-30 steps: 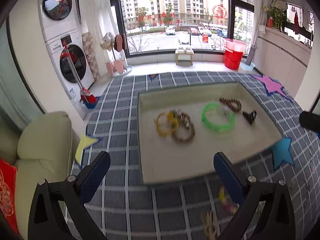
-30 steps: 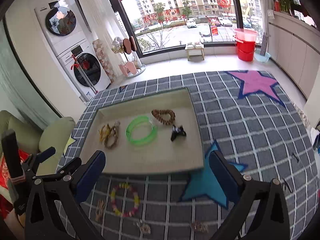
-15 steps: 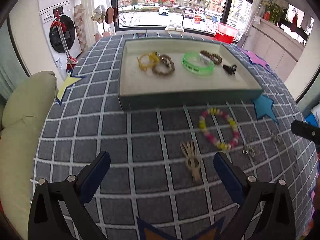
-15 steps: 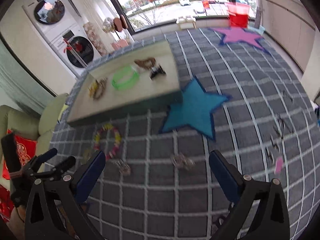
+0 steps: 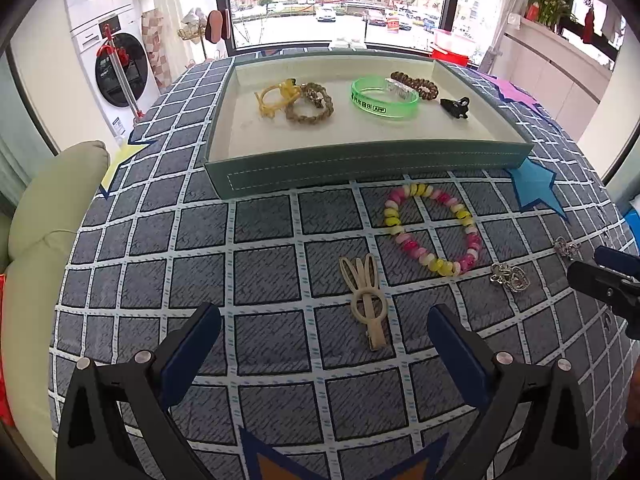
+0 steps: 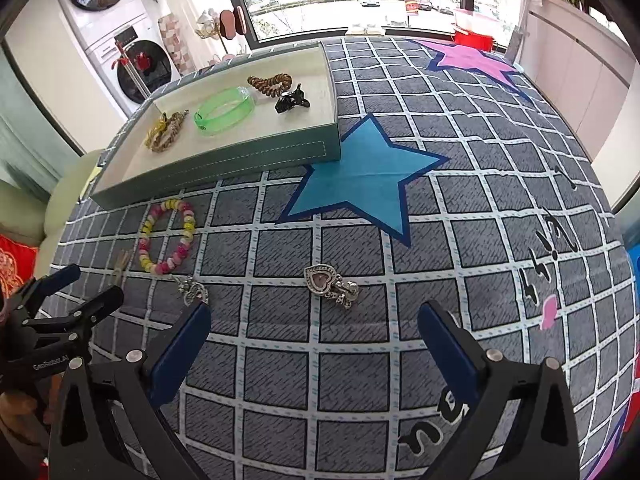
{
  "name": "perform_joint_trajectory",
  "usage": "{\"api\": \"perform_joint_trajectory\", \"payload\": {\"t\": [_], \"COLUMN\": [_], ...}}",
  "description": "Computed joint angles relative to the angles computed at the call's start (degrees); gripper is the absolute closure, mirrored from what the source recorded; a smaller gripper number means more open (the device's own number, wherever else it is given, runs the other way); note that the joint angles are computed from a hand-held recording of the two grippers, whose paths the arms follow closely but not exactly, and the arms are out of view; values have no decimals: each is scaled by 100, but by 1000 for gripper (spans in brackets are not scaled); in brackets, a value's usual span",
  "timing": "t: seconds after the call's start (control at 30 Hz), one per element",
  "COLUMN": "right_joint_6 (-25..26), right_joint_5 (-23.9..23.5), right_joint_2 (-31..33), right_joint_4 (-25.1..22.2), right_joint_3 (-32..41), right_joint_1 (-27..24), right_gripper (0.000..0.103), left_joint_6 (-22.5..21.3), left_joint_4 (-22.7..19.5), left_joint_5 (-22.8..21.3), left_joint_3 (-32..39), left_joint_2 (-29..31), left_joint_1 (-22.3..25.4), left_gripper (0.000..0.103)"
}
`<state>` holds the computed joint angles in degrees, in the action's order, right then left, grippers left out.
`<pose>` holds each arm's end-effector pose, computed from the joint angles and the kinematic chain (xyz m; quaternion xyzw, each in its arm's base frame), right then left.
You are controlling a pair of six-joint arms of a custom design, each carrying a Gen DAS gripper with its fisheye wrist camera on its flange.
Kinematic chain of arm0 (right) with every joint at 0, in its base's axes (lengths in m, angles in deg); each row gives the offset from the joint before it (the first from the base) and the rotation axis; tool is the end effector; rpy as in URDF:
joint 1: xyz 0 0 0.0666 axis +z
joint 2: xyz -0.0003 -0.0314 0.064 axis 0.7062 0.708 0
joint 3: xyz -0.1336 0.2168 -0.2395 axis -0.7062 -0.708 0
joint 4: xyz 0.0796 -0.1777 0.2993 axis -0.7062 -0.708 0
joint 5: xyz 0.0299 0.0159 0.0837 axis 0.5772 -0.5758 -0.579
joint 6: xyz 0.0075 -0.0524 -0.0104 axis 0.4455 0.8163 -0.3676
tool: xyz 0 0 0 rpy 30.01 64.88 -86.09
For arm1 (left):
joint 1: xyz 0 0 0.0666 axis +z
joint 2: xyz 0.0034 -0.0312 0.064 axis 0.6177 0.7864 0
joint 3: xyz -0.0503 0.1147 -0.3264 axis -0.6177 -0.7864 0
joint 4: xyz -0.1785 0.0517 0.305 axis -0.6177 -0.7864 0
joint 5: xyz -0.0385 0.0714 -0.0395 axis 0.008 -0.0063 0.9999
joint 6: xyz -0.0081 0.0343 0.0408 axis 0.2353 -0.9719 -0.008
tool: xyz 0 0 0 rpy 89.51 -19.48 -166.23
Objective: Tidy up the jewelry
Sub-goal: 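Grasp the silver heart pendant with the right gripper while the left gripper grasps the beige bunny-ear clip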
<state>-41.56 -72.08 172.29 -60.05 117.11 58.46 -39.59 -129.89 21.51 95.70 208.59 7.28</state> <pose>0.6194 0.1542 0.3276 -0.1059 0.9588 0.1110 0.2392 0.5812 -0.3361 0.3078 -0.0371 0.9626 0.0036 0.2683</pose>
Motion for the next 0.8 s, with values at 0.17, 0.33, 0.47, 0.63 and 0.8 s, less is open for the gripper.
{"api": "perform_joint_trajectory", "payload": {"t": [0.17, 0.33, 0.47, 0.63, 0.8], "right_joint_6": [144, 355, 544, 626, 639], "right_joint_5": [159, 376, 665, 696, 675], "right_joint_2": [122, 208, 195, 137, 150], "right_joint_4": [43, 100, 224, 274, 218], "right_joint_3": [94, 157, 104, 48, 85], "right_joint_1": [54, 123, 204, 235, 253], "right_gripper": [2, 12, 24, 41, 49], "left_joint_6": [21, -13, -75, -235, -394], "left_joint_4": [14, -112, -28, 36, 56], "left_joint_5": [79, 73, 16, 71, 169], "left_joint_3": [79, 287, 276, 313, 362], "left_joint_2": [64, 202, 194, 192, 206], "left_joint_1": [11, -15, -52, -92, -125], "left_gripper": [0, 3, 14, 37, 54]}}
